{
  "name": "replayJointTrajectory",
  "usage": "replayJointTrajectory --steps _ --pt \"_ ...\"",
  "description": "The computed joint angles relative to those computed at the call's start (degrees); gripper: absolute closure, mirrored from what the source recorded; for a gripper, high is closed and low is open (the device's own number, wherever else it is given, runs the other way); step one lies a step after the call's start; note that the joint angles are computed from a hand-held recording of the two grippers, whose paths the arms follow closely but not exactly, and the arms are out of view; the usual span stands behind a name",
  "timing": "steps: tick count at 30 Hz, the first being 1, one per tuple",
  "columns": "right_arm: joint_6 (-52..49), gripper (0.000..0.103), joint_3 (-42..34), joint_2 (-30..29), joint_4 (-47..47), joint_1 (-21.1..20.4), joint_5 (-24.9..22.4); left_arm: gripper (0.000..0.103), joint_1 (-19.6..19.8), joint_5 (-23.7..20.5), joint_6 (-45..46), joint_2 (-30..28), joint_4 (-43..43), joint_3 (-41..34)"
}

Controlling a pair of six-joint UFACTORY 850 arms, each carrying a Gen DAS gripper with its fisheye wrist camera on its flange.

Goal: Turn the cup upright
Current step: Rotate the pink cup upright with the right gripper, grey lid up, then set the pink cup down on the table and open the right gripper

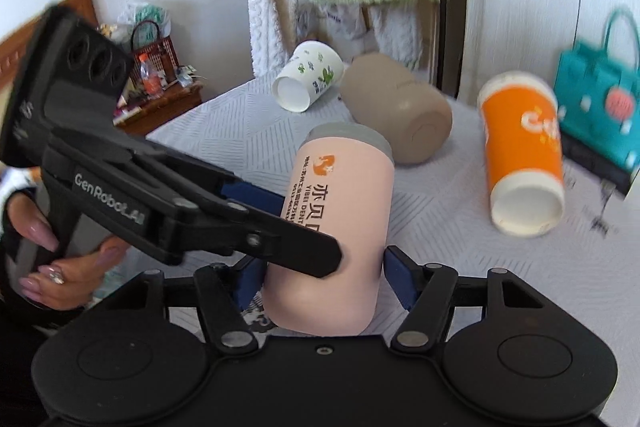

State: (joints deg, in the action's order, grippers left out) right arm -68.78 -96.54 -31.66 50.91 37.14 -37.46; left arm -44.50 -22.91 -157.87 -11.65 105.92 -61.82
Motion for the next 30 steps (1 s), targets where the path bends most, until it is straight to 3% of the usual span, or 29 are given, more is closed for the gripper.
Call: replayJointTrajectory --steps 3,7,10,16,21,25,30 --pt "-7.37 0.033 3.14 1.96 3.68 0.69 4.90 0.033 -0.66 -2.69 2.42 0.29 -0.02 0.01" --pt "-13.87 0.034 5.60 3.56 7.93 2.11 10.99 0.034 -1.37 -6.20 12.16 0.37 -4.59 -1.15" --pt "-18.32 0.034 4.66 2.77 12.58 2.04 11.49 0.039 -1.41 -8.45 14.62 0.91 -5.23 -1.25" --pt "-23.85 0.034 1.94 -0.64 21.37 2.02 11.80 0.040 1.15 -4.91 13.03 3.34 -1.16 0.04" --pt "-30.79 0.035 1.41 -1.98 30.24 2.02 11.89 0.040 2.22 -5.90 17.08 1.96 -2.79 -1.20" --pt "-39.71 0.035 1.63 -2.58 36.54 2.71 14.86 0.040 2.71 -6.02 15.44 1.62 0.09 -0.94" --pt "-48.79 0.035 2.43 -2.99 44.57 3.18 17.12 0.043 2.31 -7.61 18.61 -0.02 -3.10 -2.37"
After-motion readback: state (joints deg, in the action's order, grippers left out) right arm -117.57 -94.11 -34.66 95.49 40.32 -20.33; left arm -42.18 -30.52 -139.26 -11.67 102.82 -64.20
